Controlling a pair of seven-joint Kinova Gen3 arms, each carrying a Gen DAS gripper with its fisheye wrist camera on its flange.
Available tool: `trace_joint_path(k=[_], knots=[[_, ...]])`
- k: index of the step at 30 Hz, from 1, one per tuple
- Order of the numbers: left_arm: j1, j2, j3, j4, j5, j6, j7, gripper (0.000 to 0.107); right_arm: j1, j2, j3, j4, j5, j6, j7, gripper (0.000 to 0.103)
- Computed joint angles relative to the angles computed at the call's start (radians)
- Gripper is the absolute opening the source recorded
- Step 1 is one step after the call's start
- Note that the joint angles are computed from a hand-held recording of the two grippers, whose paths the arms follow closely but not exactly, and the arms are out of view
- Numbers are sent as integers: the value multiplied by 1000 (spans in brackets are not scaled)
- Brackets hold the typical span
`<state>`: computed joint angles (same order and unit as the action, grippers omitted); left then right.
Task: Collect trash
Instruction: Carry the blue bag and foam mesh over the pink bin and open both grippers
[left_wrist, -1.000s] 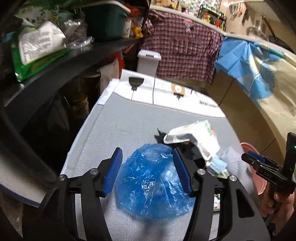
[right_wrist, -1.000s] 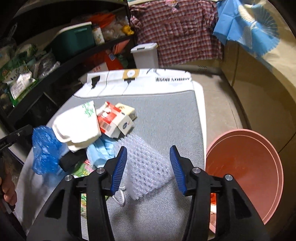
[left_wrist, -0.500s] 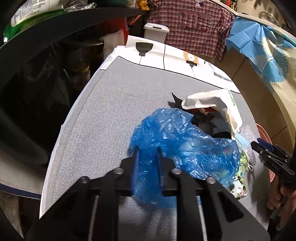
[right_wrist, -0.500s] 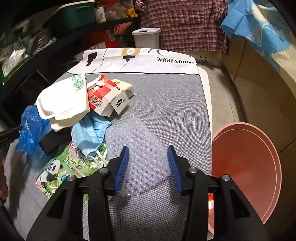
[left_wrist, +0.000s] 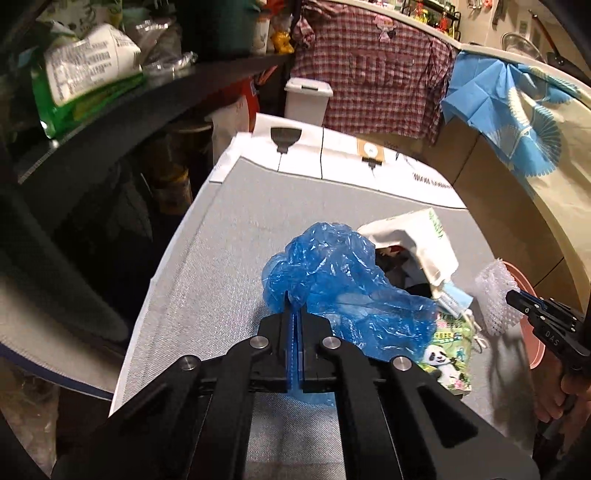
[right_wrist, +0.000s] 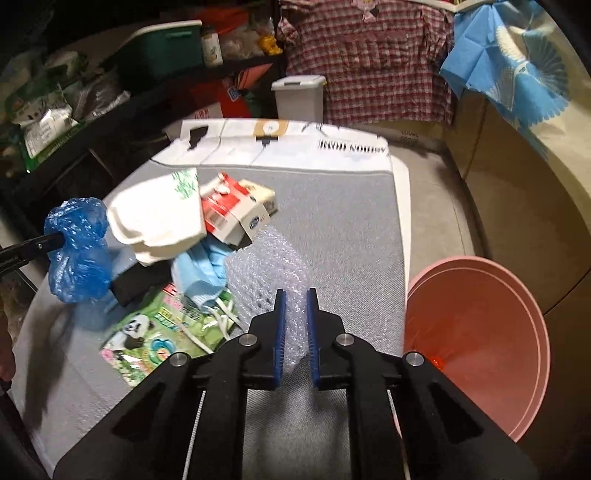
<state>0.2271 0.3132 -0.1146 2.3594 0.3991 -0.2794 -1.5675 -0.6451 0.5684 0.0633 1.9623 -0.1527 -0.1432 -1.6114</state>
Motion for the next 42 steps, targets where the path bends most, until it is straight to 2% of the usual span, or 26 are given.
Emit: trace_joint_path(k=[4,7,17,28,31,37,42], knots=[[55,-32,-26,24,58,-24,-43,1,-21,-45,13,54,-28,-57,1,11],[101,-66,-39,44,138,-53,-109,1,-29,-70,15,88,-56,-90,14,11],[106,-146,48,91,339,-118,-275,1,-49,-159,7,186,-183,-177,95,11],[95,-209,152,131,456,-181,-353,1,-8,-257,-53,278,-285,-234,150,11],[102,-222,175,136,492,-193,-379,1,-1,-291,-64,299,-309,-239,173,11],[106,-254,211,136,539,-183,-412,1,-11,-379,-60,325,-426,-224,299,11],[134,-253,250,121,611,-196,-452,1,42,-443,-86,348,-485,-215,374,11]])
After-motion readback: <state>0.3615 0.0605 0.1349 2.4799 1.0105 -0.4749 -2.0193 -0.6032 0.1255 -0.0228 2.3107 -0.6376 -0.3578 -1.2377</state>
